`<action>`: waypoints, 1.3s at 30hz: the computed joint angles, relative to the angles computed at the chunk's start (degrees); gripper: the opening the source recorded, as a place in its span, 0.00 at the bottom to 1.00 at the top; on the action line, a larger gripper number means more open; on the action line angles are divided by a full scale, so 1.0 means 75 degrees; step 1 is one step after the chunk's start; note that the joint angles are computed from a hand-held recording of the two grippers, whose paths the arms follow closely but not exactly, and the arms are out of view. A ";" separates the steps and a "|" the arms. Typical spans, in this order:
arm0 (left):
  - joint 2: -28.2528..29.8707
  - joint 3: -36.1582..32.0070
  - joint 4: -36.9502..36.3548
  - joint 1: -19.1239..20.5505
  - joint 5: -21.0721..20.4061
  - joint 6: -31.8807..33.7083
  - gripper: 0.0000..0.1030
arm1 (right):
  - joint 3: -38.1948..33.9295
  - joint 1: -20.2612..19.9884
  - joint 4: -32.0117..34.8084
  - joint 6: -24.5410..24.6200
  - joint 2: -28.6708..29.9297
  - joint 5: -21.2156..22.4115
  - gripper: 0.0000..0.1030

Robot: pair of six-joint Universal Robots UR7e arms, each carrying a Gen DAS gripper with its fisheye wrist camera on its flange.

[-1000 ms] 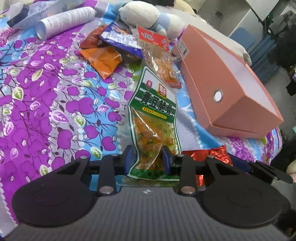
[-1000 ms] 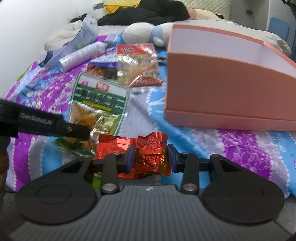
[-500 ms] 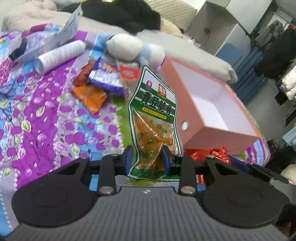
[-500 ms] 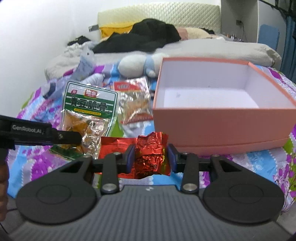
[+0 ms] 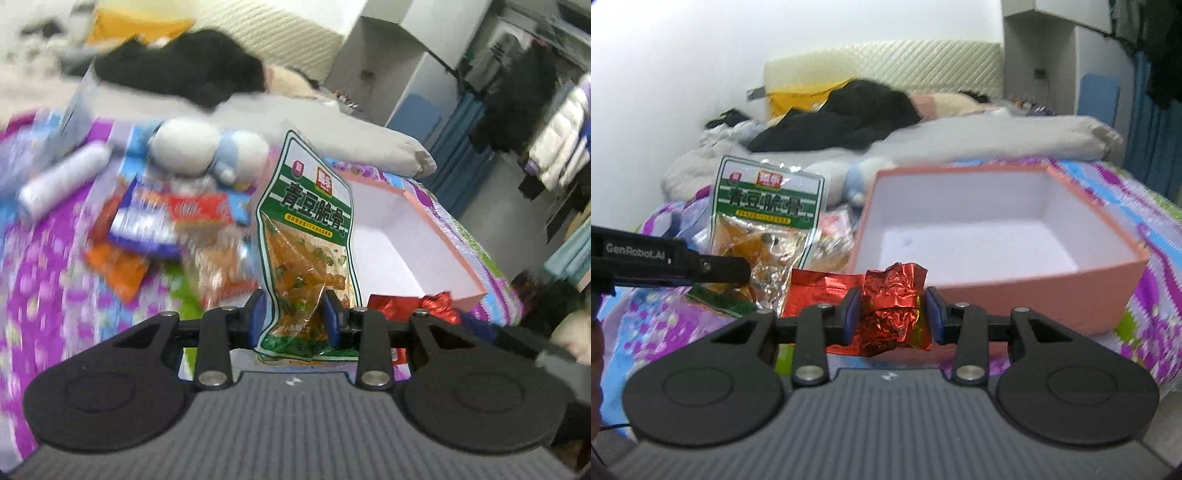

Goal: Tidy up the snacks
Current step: 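Carry both snacks over the pink box and open both grippers to drop them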

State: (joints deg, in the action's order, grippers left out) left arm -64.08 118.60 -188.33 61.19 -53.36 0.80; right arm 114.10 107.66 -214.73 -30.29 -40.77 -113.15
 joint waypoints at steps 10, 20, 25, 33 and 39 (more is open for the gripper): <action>0.1297 -0.2075 0.0355 0.0136 -0.0429 0.0542 0.37 | -0.1646 -0.0211 -0.0345 -0.0263 0.0686 -0.0144 0.40; 0.2347 -0.4286 0.2029 0.0401 -0.0493 0.0392 0.37 | -0.3030 -0.0542 0.1239 -0.0659 0.0726 -0.0117 0.40; 0.2651 -0.4850 0.2782 0.0379 0.0078 0.0636 0.37 | -0.3810 -0.0625 0.2615 -0.0663 0.0979 -0.1013 0.40; 0.2813 -0.5198 0.3586 0.0567 -0.0015 0.0196 0.38 | -0.3818 -0.0857 0.3431 -0.0277 0.0923 -0.1262 0.42; 0.2778 -0.5129 0.3352 0.0617 -0.0036 0.0087 0.67 | -0.3622 -0.0875 0.3306 -0.0185 0.0773 -0.1156 0.69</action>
